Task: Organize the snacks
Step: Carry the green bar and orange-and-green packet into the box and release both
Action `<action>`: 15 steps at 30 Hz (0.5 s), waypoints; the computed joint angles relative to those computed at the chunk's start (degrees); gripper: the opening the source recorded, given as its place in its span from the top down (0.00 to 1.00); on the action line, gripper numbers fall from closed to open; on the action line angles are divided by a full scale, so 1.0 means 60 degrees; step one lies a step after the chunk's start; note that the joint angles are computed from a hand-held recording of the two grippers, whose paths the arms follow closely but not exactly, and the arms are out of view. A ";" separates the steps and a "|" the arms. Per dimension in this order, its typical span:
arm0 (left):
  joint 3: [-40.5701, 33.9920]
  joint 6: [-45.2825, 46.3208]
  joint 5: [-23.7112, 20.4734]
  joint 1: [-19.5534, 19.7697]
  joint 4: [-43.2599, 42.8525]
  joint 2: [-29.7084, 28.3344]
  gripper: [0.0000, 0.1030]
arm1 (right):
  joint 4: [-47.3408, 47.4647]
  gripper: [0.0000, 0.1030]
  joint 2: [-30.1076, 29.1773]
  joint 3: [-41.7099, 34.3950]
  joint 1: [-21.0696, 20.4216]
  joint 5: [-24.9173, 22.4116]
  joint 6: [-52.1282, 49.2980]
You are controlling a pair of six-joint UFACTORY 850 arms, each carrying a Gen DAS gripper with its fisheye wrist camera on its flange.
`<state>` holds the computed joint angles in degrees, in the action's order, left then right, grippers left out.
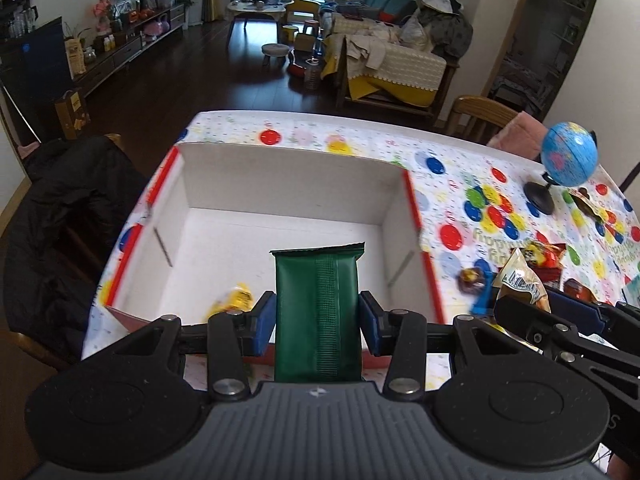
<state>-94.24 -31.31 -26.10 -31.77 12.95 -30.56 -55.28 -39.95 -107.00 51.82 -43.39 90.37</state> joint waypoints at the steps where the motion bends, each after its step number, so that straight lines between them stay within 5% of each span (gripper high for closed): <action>1: -0.0010 0.0034 0.0002 0.0082 -0.0005 -0.0020 0.58 | 0.0109 0.65 -0.0167 -0.0248 -0.0011 -0.0027 -0.0165; 15: -0.1402 0.0649 -0.0527 0.1069 -0.0087 -0.1222 0.58 | 0.2506 0.65 -0.3743 -0.5758 -0.0359 -0.1357 -0.3794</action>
